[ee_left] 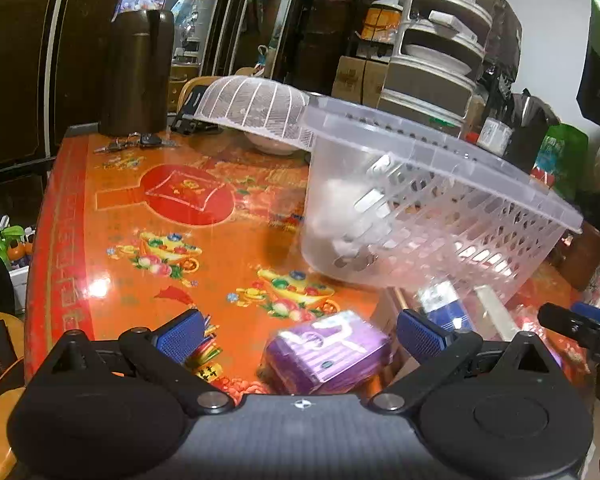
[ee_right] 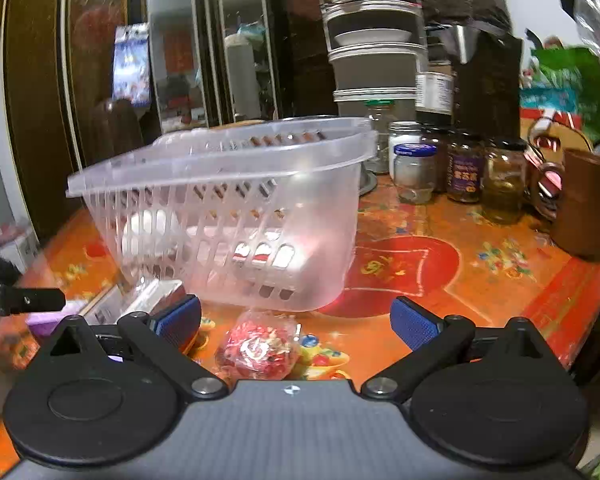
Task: Organize objects
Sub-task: 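Open both tools to release the plush toy and white box in the basket, then grasp the purple box with the left tool while the right tool grasps the red candy bag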
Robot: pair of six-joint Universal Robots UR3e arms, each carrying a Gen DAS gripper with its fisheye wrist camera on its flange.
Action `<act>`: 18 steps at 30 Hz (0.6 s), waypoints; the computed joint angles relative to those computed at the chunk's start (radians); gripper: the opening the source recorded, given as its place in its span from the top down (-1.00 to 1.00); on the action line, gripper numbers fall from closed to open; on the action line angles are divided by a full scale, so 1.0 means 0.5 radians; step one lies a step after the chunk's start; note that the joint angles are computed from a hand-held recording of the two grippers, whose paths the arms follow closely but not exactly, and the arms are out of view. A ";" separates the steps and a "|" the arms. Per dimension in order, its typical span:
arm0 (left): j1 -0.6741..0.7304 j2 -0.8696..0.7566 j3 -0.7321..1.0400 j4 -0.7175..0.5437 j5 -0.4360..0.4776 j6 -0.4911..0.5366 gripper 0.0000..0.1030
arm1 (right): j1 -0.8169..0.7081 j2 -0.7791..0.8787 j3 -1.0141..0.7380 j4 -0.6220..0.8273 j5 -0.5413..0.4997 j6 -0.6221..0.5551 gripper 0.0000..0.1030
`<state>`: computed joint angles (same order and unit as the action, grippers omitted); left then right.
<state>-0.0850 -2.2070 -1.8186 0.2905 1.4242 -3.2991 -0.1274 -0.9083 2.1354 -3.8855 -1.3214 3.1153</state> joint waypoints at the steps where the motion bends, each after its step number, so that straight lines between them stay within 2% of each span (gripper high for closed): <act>1: -0.002 -0.010 -0.002 0.002 0.001 -0.007 -1.00 | 0.028 0.032 -0.003 -0.024 -0.041 -0.022 -0.95; 5: 0.010 -0.017 -0.080 0.061 -0.032 -0.020 -1.00 | 0.113 0.081 -0.063 0.047 -0.173 -0.077 -0.68; 14: 0.048 0.018 -0.178 0.123 -0.048 -0.074 -1.00 | 0.080 0.139 -0.081 0.031 -0.117 0.037 -0.63; 18: -0.034 0.021 -0.135 0.052 0.071 -0.005 -1.00 | 0.055 0.171 -0.052 -0.068 -0.087 0.058 -0.50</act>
